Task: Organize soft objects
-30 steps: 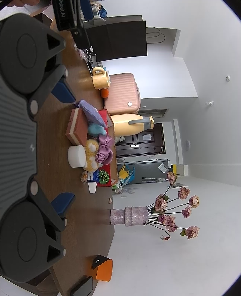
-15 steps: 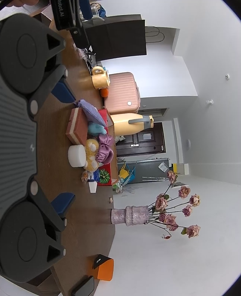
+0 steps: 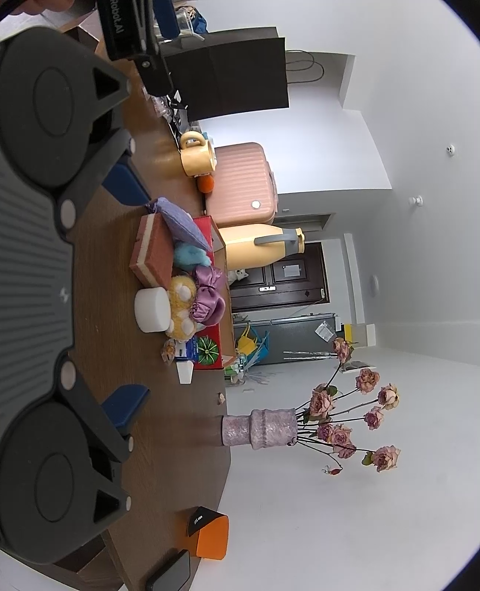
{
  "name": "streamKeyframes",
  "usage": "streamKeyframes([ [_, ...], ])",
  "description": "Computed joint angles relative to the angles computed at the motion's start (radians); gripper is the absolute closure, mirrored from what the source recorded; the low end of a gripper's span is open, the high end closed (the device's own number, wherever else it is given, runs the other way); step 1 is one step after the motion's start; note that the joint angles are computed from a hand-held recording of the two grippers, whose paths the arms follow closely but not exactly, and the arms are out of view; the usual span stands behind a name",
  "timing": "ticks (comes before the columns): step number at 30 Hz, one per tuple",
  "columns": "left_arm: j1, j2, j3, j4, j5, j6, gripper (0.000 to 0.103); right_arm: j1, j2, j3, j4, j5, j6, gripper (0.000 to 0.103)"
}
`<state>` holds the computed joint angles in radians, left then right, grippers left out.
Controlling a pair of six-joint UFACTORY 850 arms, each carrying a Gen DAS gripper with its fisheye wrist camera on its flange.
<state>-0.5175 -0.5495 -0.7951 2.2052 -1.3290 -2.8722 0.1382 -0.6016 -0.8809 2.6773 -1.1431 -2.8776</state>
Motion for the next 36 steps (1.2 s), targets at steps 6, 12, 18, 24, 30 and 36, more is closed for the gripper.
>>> streamKeyframes([
  [6,0.084,-0.034,-0.066,0.056,0.04,-0.008,0.0,0.003,-0.032,-0.063,0.034,0.009,-0.022,0.0],
  [12,0.16,-0.052,-0.155,0.091,0.194,0.022,0.0,0.025,-0.092,-0.2,0.077,0.068,-0.056,0.0],
  [18,0.212,-0.079,-0.222,0.128,0.275,0.031,0.0,0.052,-0.152,-0.342,0.041,0.178,0.009,0.0],
  [24,0.271,-0.112,-0.285,0.099,0.34,0.062,0.0,0.082,-0.209,-0.499,-0.153,0.346,0.211,0.006],
  [30,0.339,-0.157,-0.367,0.031,0.421,0.133,0.0,0.146,-0.344,-0.739,-0.369,0.428,0.461,0.038],
  [36,0.357,-0.156,-0.372,0.031,0.471,0.137,0.0,0.157,-0.475,-0.96,-0.676,0.438,0.884,0.1],
])
